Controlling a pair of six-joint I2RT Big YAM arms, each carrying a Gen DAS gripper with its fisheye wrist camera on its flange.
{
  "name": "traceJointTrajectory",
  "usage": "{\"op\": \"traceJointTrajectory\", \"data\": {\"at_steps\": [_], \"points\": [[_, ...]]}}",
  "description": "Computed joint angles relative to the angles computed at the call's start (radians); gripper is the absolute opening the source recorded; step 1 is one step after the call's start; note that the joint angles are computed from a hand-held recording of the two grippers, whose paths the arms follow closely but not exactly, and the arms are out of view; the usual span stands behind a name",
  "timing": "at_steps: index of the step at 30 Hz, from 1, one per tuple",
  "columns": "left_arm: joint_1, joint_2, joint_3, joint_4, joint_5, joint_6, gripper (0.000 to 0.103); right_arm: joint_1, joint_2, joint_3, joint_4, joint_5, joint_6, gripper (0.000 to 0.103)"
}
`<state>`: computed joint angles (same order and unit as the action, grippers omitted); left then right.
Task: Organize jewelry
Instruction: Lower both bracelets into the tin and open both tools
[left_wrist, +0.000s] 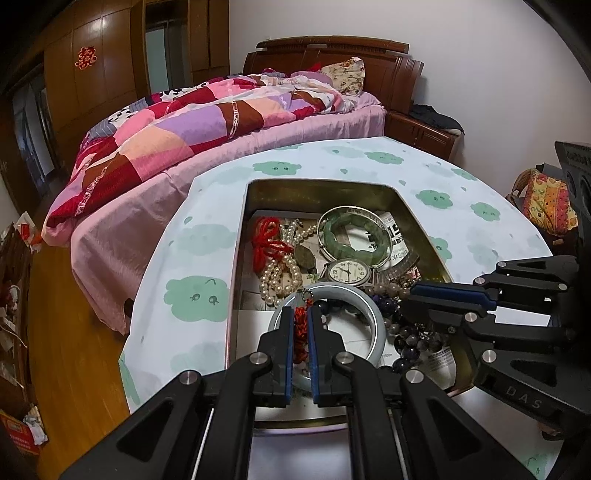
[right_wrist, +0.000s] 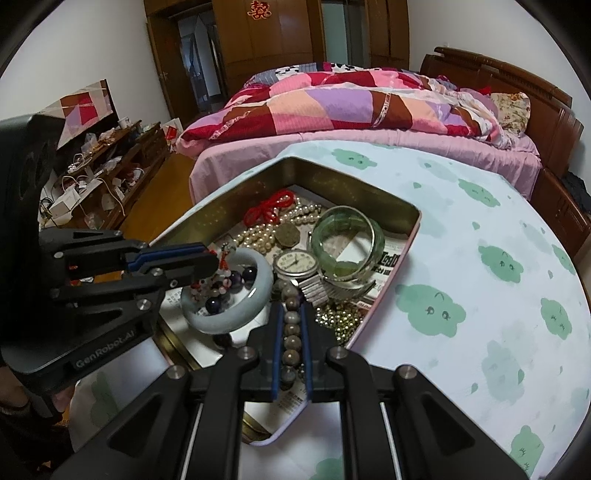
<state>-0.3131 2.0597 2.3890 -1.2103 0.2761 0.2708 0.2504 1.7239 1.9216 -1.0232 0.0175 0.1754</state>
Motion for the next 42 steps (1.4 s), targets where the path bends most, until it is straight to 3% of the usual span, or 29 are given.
{"op": "traceJointTrajectory", "data": {"at_steps": [14, 17, 19, 20, 22, 24, 35, 42], "points": [[0.001, -0.017, -0.036, 0.036, -0.015, -0.021, 0.006, -0.003, 0.012, 0.007, -0.008, 0.000, -0.001, 0.013], [0.005, -0.034, -0.042, 0.032, -0.018, -0.037, 0.008, -0.007, -0.013, -0.017, 0.017, -0.011, 0.015, 0.027], [0.011, -0.065, -0.072, 0.058, -0.017, -0.054, 0.018, -0.004, -0.038, -0.040, 0.043, -0.005, 0.026, 0.051], [0.012, -0.077, -0.084, 0.070, -0.015, -0.061, 0.024, -0.004, -0.059, -0.058, 0.062, 0.003, 0.032, 0.053], [0.017, -0.116, -0.127, 0.119, -0.023, -0.084, 0.055, -0.004, -0.086, -0.078, 0.077, 0.016, 0.044, 0.054], [0.021, -0.161, -0.179, 0.187, -0.041, -0.101, 0.064, -0.006, -0.109, -0.095, 0.089, 0.022, 0.061, 0.056], [0.021, -0.228, -0.218, 0.256, -0.024, -0.120, 0.065, 0.004, -0.180, -0.127, 0.150, 0.077, 0.078, 0.063], [0.017, -0.236, -0.224, 0.262, -0.023, -0.113, 0.065, 0.003, -0.189, -0.134, 0.165, 0.090, 0.073, 0.063]]}}
